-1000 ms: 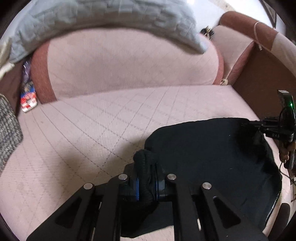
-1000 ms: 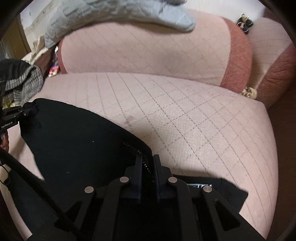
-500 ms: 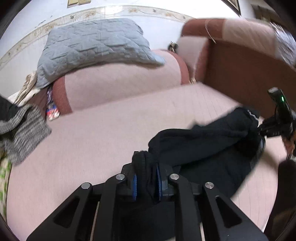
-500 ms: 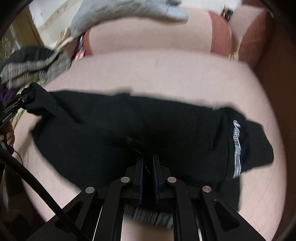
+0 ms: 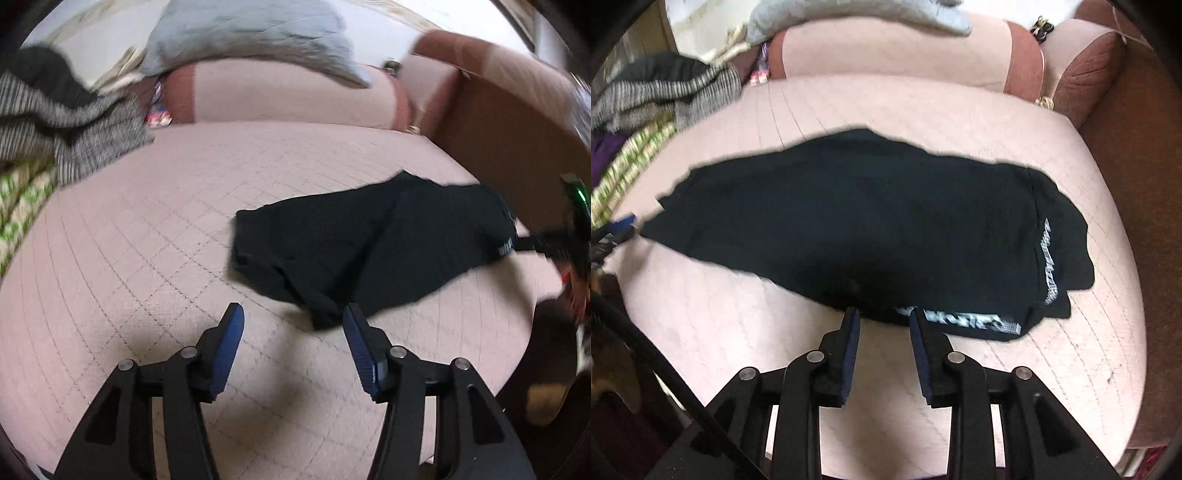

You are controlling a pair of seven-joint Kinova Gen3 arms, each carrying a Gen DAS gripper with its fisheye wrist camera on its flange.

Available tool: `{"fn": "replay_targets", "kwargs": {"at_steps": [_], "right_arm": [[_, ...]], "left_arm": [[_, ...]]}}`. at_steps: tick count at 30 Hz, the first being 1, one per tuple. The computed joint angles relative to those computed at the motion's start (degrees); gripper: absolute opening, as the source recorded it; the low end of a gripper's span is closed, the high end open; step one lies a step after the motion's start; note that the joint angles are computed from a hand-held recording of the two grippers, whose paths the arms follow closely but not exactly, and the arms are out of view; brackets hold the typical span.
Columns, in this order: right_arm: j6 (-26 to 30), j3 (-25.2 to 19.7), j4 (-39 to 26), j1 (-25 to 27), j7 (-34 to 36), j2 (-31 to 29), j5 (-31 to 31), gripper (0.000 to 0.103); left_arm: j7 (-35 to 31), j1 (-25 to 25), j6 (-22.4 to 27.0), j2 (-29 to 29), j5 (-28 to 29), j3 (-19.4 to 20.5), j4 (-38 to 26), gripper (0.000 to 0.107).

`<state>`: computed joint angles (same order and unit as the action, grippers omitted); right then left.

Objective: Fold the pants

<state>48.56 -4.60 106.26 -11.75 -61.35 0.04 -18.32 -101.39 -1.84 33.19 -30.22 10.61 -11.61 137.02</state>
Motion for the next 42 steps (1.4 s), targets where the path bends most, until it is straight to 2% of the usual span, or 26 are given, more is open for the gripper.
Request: {"fn": "replay_targets", "kwargs": {"at_steps": [2,5,7,8,9,11,14,16,20,24,27,29,32,34,37,39,42], "right_arm": [[-0.3,0.0,0.0,-0.1,2.1,-0.4,-4.6,0.033],[-1.0,-0.8,0.0,-1.1,3.3,-0.2,-9.7,0.033],[-1.7,-2.0,-0.4,-2.6,2.5,0.6,-11.1,0.033],[-2.4,-2.6,-0.3,-3.3,2.1,1.0,-11.3,0.033],[-3.5,-3.6,0.0,-4.5,1.1,1.3,-11.2,0.033],[-4.6,-4.3,0.2,-5.7,0.5,1.9,-11.3,0.033],[-6.8,-4.7,1.1,-6.4,1.4,2.9,-12.1,0.033],[-8.0,-4.8,1.4,-6.6,1.6,3.5,-12.7,0.033],[-9.5,-5.0,0.3,-6.1,0.6,6.2,-14.0,0.033],[-10.7,-5.4,-0.8,-4.8,0.2,8.2,-15.5,0.033],[-11.7,-5.8,-2.0,-4.7,-1.2,9.4,-14.6,0.033],[-12.8,-5.7,-2.9,-5.3,-3.6,10.1,-12.2,0.033],[-14.2,-5.3,-6.0,-6.1,-9.3,12.6,-6.6,0.033],[-12.7,-3.7,-11.2,-7.5,-13.9,16.2,-2.2,0.034],[-10.9,-3.1,-19.1,-8.9,-20.2,22.7,3.0,0.034],[-9.5,-1.1,-24.5,-11.0,-24.4,27.7,4.6,0.034],[-6.0,-1.1,-32.4,-11.3,-29.5,32.9,7.1,0.034]], "left_arm": [[-1.3,2.6,-1.6,2.2,3.0,-3.0,-0.4,0.055],[-1.9,4.4,-3.8,7.7,7.4,-3.9,-1.6,0.055],[-2.4,4.7,-2.7,12.1,10.8,-4.6,-2.9,0.055],[-1.7,4.9,-2.1,14.6,12.3,-5.0,-3.5,0.05],[0.0,4.2,-2.4,16.0,12.9,-4.3,-3.5,0.035],[0.6,1.9,-3.4,15.7,13.1,-1.9,-3.2,0.014],[-1.9,1.1,-3.3,12.0,16.7,-3.0,-2.5,0.013],[-2.3,0.7,-3.1,10.0,16.6,-2.6,-3.1,0.013],[-2.1,0.0,-3.4,10.2,15.9,-2.3,-5.6,0.013],[-4.1,-0.8,-3.5,16.2,16.9,-5.1,-7.8,0.013],[-4.7,-3.1,-4.7,21.4,16.9,-3.4,-7.6,0.013],[-3.2,-3.8,-6.4,21.8,15.0,-1.5,-7.1,0.014],[3.0,-7.5,-8.6,20.6,8.0,5.5,-6.2,0.015],[7.6,-9.7,-10.4,20.0,3.3,9.7,-4.9,0.018],[12.8,-8.2,-13.8,18.8,-1.9,9.6,-2.5,0.02],[14.7,-7.9,-14.5,18.0,-3.6,9.7,-1.7,0.021],[13.2,-5.4,-14.3,16.4,-3.0,6.4,-0.9,0.027]]}}
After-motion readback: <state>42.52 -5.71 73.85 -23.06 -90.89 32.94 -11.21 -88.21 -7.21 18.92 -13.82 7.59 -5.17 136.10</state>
